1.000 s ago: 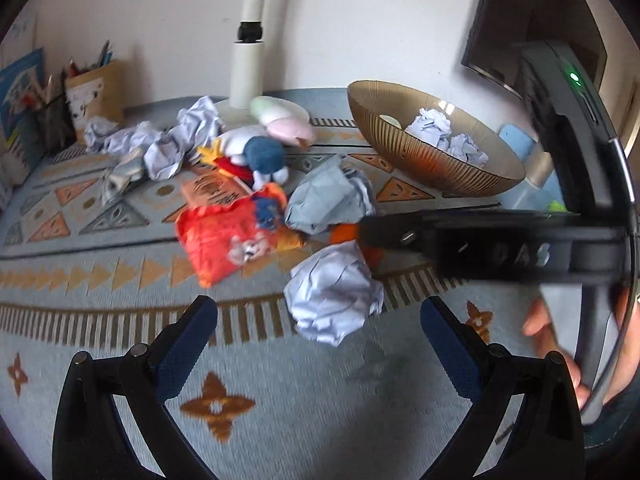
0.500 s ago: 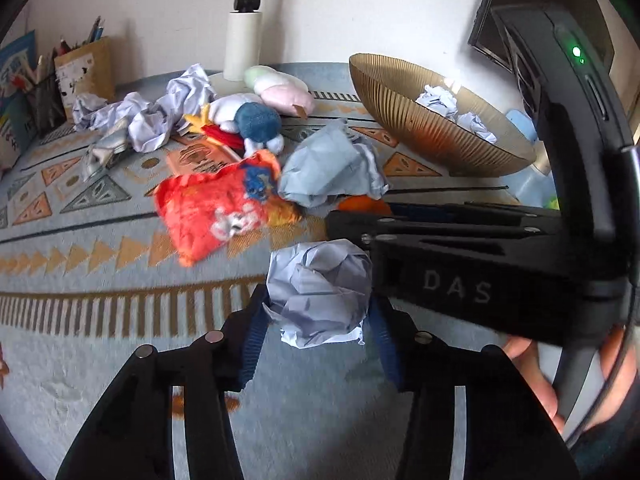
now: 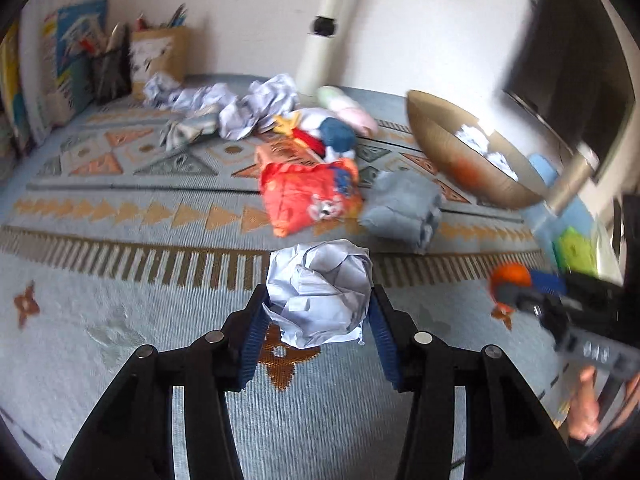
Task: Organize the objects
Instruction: 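Grasp the orange with the right gripper while left holds the paper ball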
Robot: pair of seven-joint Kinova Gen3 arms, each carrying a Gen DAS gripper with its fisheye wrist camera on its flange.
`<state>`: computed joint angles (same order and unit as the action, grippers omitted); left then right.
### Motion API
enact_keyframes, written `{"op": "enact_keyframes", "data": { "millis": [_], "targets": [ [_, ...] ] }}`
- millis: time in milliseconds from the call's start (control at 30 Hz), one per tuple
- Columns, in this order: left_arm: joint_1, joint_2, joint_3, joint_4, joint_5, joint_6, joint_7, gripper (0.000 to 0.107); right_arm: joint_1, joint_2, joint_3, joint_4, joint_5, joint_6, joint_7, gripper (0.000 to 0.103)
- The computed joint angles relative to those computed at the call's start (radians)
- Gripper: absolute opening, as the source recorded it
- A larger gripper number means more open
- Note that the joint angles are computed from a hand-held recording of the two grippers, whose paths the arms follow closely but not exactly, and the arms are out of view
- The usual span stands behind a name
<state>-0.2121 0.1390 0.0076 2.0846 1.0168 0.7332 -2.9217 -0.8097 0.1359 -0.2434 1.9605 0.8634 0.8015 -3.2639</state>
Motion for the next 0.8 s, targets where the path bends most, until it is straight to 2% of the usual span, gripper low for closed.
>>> {"op": "enact_keyframes", "data": {
  "millis": [100,300,433,533,633,700,800],
  "targets": [
    [0.01,0.016,0.0,-0.02,-0.047,-0.025,0.064,0.046,-0.008,-0.009,-0.009,0.031,0.006,-0.005,-0.017,0.039],
    [-0.006,0.013,0.006,-0.008,-0.029,-0.032,0.047,0.046,-0.018,0.001,-0.011,0.067,0.035,-0.028,-0.063,0.042],
    [-0.006,0.011,0.011,-0.005,-0.025,-0.037,0.028,0.046,-0.022,-0.024,-0.017,0.094,0.066,-0.043,-0.123,0.06],
    [-0.004,0.004,0.013,0.005,-0.017,-0.035,-0.002,0.046,-0.026,-0.027,-0.029,0.092,0.083,-0.026,-0.142,0.06],
    [0.01,-0.005,0.013,0.013,-0.024,-0.057,-0.006,0.046,-0.029,0.006,-0.034,0.05,0.057,0.018,-0.088,0.06],
    [0.016,-0.01,0.014,0.017,-0.025,-0.066,-0.013,0.046,-0.036,0.019,-0.028,0.041,0.055,0.023,-0.071,0.059],
    [0.021,-0.016,0.013,0.021,-0.027,-0.07,-0.02,0.046,-0.054,0.053,-0.019,0.007,0.023,0.077,-0.035,0.039]
  ]
}}
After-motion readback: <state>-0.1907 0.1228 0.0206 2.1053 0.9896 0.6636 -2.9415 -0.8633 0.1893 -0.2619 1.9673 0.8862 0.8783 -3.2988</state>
